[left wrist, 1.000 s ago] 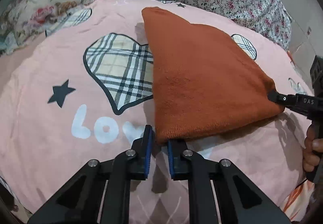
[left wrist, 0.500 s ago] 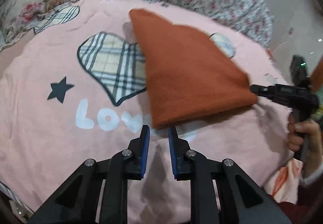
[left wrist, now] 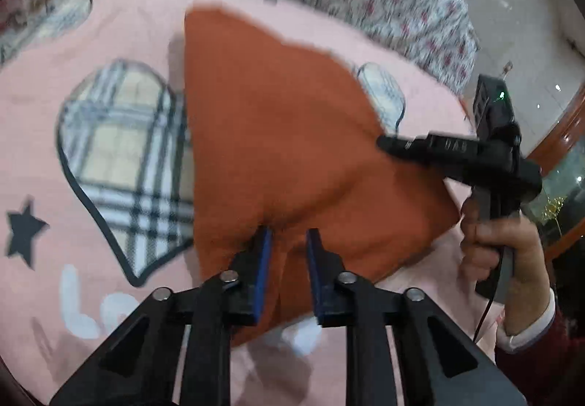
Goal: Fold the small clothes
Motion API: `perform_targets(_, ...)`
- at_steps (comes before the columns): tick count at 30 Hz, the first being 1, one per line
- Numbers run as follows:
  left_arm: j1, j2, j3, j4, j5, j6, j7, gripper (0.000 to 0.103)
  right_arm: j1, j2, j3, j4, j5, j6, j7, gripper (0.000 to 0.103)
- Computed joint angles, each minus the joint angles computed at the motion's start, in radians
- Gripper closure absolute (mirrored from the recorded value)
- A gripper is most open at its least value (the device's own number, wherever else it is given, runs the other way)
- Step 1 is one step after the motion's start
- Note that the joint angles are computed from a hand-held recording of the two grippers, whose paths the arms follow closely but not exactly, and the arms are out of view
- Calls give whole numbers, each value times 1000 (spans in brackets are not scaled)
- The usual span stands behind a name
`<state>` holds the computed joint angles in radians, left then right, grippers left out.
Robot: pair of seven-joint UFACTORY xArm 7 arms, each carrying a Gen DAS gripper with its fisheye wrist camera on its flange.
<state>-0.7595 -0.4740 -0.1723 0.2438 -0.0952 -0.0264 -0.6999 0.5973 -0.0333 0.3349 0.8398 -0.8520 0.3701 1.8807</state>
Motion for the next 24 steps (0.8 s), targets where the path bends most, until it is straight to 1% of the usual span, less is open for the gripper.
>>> perform_targets(1,-10,12,9,-6,-6,-22,-3,88,-5,-5,-4,-15,-13,-11,35,103)
perform_targets(2,-10,11,3,-13,-9,-34,-13,88,-18,-16,-10,-39,-65,-57,101,103)
perform_targets(3,0,8,-13,-16,-7,-36,-25,87,-27,-22,-9,-49,-89,-79,131,103)
perform_targets(4,15,-1,-35,-20,-6,-35,-43,87,-30,-29,-5,-55,-94,-83,134,103)
perform_targets(5,29,-16,-59,-26,-7,-33,-65,86,-28,-33,4,-52,-83,-69,122,103)
perform_targets(6,32,-25,-68,-32,-3,-34,-79,84,-23,-40,13,-45,-65,-49,102,103)
perform_targets(8,46,-54,-94,-43,9,-20,-103,81,-13,-64,34,-39,-46,-19,75,100)
perform_targets(10,82,-94,-160,-47,28,19,-143,77,1,-117,67,-53,-38,8,56,100)
perform_targets(12,91,-135,-204,-56,45,56,-183,74,1,-145,98,-68,-30,11,48,99)
perform_targets(14,119,-159,-258,-50,72,99,-228,74,13,-169,127,-86,20,39,20,98)
perform_targets(16,132,-163,-290,-46,99,116,-267,71,28,-176,147,-103,85,74,-26,97)
perform_targets(17,134,-166,-292,-48,110,121,-280,71,51,-169,139,-110,112,99,-46,97)
perform_targets(18,134,-171,-296,-50,119,126,-295,70,41,-167,152,-128,100,85,-24,97)
perform_targets(19,131,-170,-295,-47,128,132,-305,69,2,-179,182,-161,54,29,40,97)
perform_targets(20,131,-168,-290,-46,138,132,-310,69,-18,-190,193,-178,0,-1,108,97)
perform_targets(21,126,-173,-287,-46,144,141,-316,67,-34,-194,206,-182,-28,-13,147,97)
perform_targets(22,118,-178,-281,-47,149,148,-321,66,-36,-199,207,-185,-28,-16,152,97)
perform_targets(24,107,-195,-278,-48,156,173,-334,66,-30,-192,213,-174,-11,11,125,97)
